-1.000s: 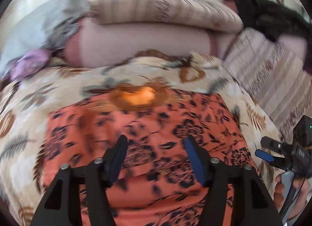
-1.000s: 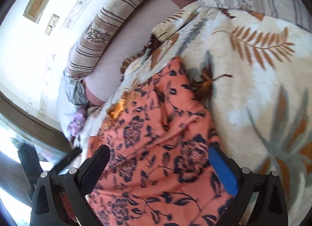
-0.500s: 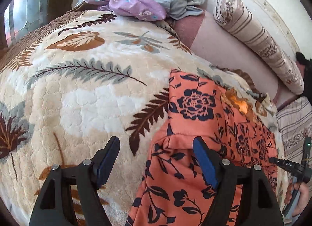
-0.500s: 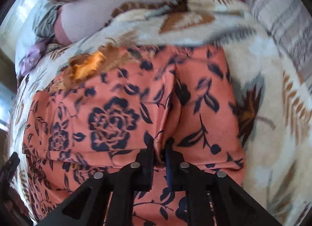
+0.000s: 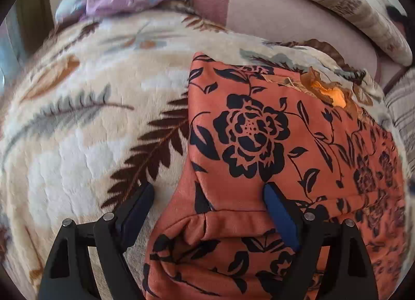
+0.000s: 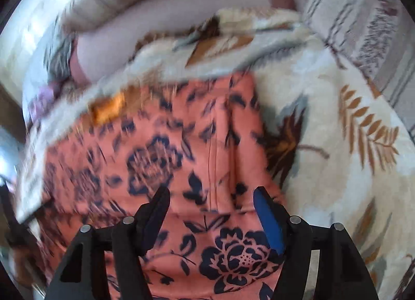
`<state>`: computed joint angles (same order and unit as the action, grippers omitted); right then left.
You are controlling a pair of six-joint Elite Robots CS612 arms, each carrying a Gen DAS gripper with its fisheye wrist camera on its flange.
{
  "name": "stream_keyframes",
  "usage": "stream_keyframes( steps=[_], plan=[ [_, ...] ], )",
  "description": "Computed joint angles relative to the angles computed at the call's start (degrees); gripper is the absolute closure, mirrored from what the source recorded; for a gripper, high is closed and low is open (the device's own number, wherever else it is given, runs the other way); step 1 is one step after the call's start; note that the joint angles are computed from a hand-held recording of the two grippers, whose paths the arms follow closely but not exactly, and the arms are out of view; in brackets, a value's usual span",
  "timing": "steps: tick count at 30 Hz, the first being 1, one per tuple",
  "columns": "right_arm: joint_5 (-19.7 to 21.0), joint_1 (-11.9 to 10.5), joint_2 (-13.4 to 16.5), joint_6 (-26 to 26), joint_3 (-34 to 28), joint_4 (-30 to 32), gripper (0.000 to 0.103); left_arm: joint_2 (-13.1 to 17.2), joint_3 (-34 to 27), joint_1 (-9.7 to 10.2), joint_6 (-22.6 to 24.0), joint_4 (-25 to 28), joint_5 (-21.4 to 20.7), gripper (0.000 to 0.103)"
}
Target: Fold small clothes
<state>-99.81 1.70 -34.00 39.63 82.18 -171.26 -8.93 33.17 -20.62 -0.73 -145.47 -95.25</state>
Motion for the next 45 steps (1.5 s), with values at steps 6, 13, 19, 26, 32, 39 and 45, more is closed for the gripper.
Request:
stream_keyframes(
  steps=[6,13,19,26,32,39,45],
  plan=[
    [16.9,-3.1,2.4,3.0,-2.0,-15.2,0.025,-0.4,1.6,-0.08,0.0,-2.4,0.4,0.014],
    [22.8,-4.8,6.7,7.3,-7.5,-11.8,0.031,-3.9,6.9,0.32,-0.1,-10.5,-3.3,0.017],
    [17.6,-5.9,9.9,10.4,-13.4,-4.2,0.01,0.6,-0.8,-0.22,-0.3,-0.1,0.7,0.01],
    [14.7,-3.1,4.4,5.5,-5.0,-13.9,0.01,-4.5,7.5,0.0,0.0,-4.0,2.1,0.01],
    [13.0,-0.6,-1.6,1.9,9.8,-16.9,0.01,-9.8,16.8,0.18,-1.7,-8.6,3.8,0.01],
    [14.3,0.9,-3.3,4.5,17.9,-18.0,0.01,-16.2,27.7,-0.17,-1.3,-16.6,3.7,0.01],
    [12.2,2.4,-5.5,6.4,22.7,-26.4,0.01,-21.1,38.2,-0.14,-1.5,-24.6,1.6,0.01]
  ],
)
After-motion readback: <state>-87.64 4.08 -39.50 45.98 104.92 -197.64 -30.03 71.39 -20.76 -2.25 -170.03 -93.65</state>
